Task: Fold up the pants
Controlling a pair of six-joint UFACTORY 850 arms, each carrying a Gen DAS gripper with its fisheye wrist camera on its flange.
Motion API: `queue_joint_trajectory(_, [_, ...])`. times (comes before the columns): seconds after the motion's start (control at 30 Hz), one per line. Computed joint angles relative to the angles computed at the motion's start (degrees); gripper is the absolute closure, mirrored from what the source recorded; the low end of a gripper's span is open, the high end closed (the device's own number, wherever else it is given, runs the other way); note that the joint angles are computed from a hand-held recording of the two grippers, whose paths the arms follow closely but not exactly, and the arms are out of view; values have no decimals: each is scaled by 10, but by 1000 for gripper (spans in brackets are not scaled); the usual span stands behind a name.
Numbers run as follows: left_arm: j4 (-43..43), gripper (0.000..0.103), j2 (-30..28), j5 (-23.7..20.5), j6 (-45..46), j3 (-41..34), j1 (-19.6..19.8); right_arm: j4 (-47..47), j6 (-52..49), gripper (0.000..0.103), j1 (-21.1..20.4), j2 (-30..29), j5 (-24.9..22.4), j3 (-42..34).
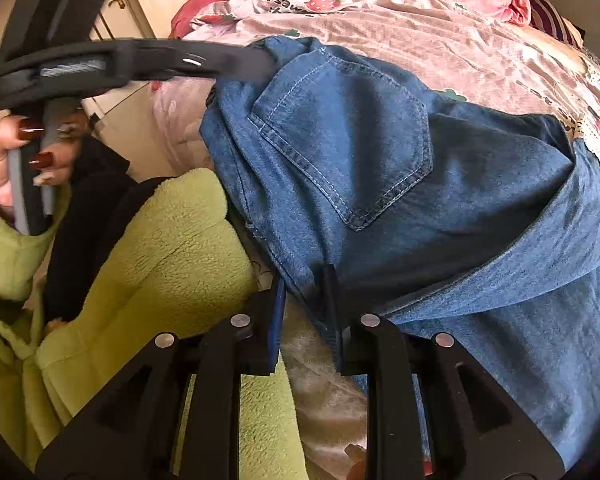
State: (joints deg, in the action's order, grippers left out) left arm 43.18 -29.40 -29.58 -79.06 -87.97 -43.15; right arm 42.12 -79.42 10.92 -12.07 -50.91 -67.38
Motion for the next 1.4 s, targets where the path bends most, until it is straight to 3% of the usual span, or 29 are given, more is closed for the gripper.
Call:
queue_joint_trajectory(0.07, [-47, 66, -30, -46, 63, -30, 0, 0, -8, 86, -6, 8, -11, -1])
queue_joint_trajectory(0.1, [-65, 66, -33, -45, 77, -28, 2, 5, -20, 86, -12, 15, -16, -1])
queue_joint_trajectory(0.27, [-55, 66, -6, 13, 47, 28, 2, 62, -58, 70, -24, 33, -6, -1])
queue_joint_trajectory(0.37, [-46, 66, -1, 24, 31, 38, 2, 80, -28, 68, -17, 17, 14, -13])
queue_joint_trajectory(0.53, [-37, 66, 1, 36, 18, 46, 2, -43, 119, 68, 15, -34, 48, -37])
queue_joint_trajectory(0.7, [-16, 65, 2, 36, -11, 49, 0, -18, 116, 66, 9, -38, 35, -41])
queue_joint_trajectory(0.73, [-8, 63, 5, 37, -23, 51, -2, -11, 114, 65, 6, -36, 28, -43])
queue_joint_trajectory(0.8, [35, 41, 23, 58, -69, 64, -7, 20, 95, 56, -6, -26, 23, -42])
queue_joint_trajectory(0.83, [70, 38, 31, 57, -98, 66, -13, 31, 88, 54, -12, -18, 26, -38])
queue_joint_trajectory(0.93, [90, 35, 33, 28, -101, 51, -24, 52, 87, 51, -28, -12, 38, -50])
queue_joint_trajectory(1.0, [80, 28, 30, 23, -91, 41, -25, 65, 87, 42, -41, -9, 55, -56])
queue_joint_trajectory(1.07, [69, 27, 24, 21, -76, 28, -26, 74, 92, 38, -50, -10, 71, -62])
queue_joint_trajectory(1.2, [17, 19, 5, 38, -28, -3, -21, 81, 107, 31, -73, -12, 95, -71])
queue_joint_trajectory(1.27, [-12, 19, -4, 66, 3, -17, -18, 79, 117, 30, -76, -16, 114, -80])
queue_joint_trajectory(1.4, [-83, 19, -43, 69, 93, -72, -18, 65, 150, 27, -84, -38, 129, -116])
